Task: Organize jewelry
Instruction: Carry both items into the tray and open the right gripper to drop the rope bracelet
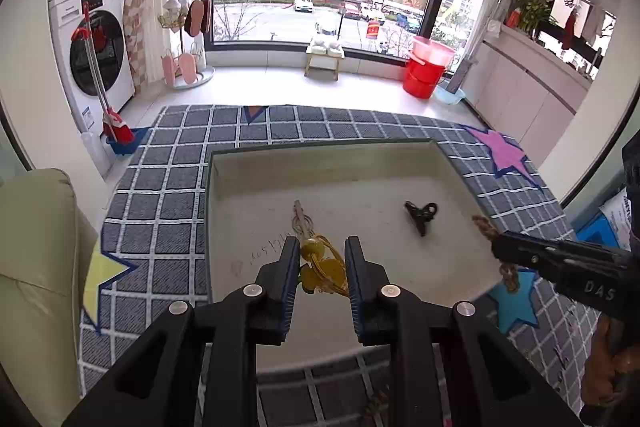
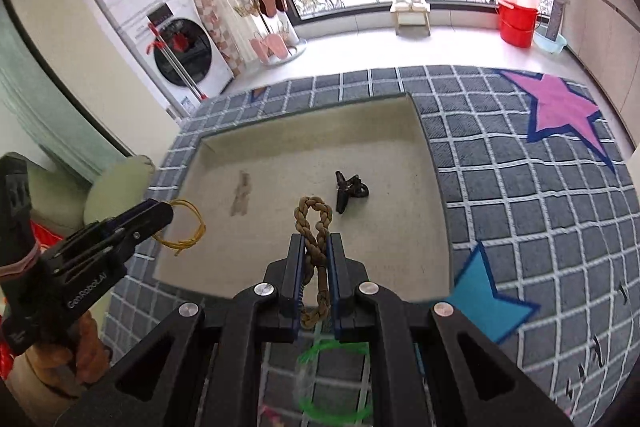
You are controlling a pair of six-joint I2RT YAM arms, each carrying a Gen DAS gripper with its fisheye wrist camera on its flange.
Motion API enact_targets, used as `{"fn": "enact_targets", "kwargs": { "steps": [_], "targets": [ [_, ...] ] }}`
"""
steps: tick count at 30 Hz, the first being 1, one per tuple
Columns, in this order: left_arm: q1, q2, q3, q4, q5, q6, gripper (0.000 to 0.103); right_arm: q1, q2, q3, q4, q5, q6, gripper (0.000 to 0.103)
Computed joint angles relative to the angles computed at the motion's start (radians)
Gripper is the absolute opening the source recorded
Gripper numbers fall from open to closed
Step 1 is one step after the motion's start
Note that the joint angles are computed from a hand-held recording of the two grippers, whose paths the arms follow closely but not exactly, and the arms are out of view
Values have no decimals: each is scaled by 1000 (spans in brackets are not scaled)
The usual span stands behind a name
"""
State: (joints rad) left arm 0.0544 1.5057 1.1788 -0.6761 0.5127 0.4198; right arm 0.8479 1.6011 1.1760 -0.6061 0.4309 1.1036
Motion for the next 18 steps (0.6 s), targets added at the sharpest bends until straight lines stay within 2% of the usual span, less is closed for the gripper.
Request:
{"fn": "enact_targets", "kwargs": {
  "steps": [8, 18],
  "targets": [
    [-65, 138, 14, 102, -96, -55, 37, -99, 112, -11, 71, -90, -38, 12],
    [-108, 191, -22, 207, -188, -88, 37, -143, 181, 2, 76, -69, -46, 12]
  ]
}}
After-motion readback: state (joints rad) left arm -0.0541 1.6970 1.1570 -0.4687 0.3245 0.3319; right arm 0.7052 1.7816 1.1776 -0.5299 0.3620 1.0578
